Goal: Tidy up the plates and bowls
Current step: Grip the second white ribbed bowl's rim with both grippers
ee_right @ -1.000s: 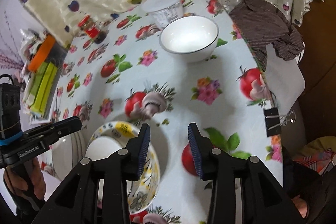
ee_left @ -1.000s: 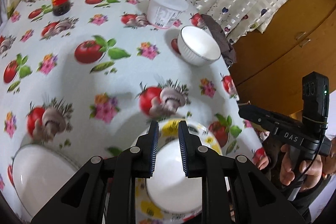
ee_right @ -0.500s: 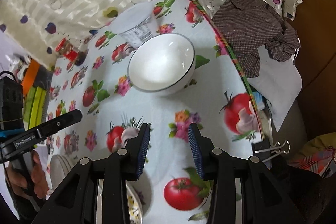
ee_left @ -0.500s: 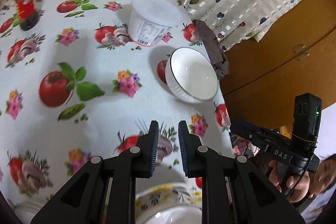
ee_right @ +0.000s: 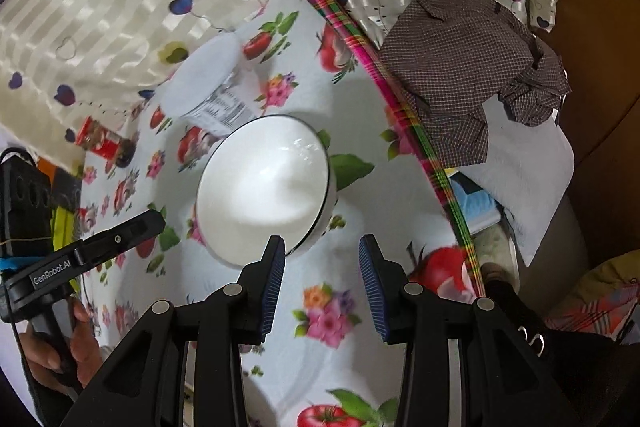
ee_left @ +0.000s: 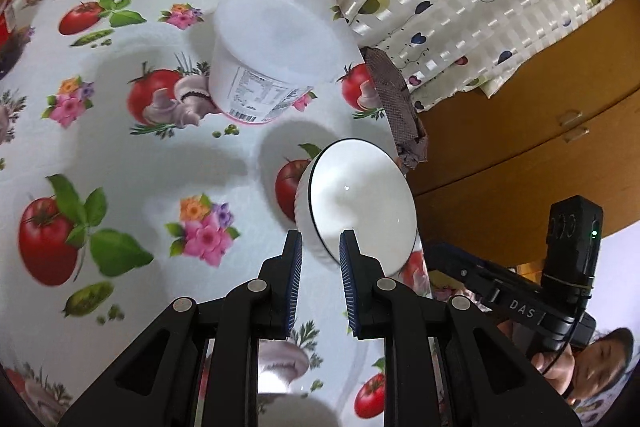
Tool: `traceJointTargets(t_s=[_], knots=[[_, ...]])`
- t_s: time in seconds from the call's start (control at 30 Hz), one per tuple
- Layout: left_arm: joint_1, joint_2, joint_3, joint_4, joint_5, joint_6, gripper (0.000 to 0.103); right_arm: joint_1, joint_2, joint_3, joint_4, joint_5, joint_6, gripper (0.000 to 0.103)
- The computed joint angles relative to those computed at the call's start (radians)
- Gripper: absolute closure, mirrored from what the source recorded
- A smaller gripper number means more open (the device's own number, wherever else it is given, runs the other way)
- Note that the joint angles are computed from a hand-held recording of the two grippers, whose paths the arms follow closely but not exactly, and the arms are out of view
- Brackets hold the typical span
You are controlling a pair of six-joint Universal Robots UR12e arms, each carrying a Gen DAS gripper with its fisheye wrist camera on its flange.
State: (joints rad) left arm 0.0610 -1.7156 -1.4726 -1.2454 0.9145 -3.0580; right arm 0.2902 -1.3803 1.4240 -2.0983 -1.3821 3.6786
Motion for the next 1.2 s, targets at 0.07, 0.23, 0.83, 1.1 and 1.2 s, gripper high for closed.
traceJointTargets(t_s=[0.07, 0.23, 0.83, 1.1, 1.2], knots=[[-0.003, -0.01, 0.004, 0.007, 0.001, -0.009, 0.083, -0.006, 0.006, 0.001, -0.006, 0.01, 0.008, 0.065], [-0.016, -0.031, 0.018, -0.014, 0.008, -0.004, 0.083, -0.014, 0.026, -0.006, -0.007, 0.024, 0.0, 0.065], [-0.054, -0.054, 0.035, -0.022, 0.086, -0.011, 0.083, -0.011, 0.064, -0.034, 0.0, 0.034, -0.016, 0.087], [-0.063, -0.048, 0.038, -0.028, 0.108, 0.009, 0.083, -0.007, 0.062, -0.044, 0.032, 0.024, -0.03, 0.088], [-0.061, -0.038, 0.034, -0.03, 0.109, 0.01, 0.083, -0.003, 0.058, -0.049, 0.044, 0.019, -0.034, 0.088]])
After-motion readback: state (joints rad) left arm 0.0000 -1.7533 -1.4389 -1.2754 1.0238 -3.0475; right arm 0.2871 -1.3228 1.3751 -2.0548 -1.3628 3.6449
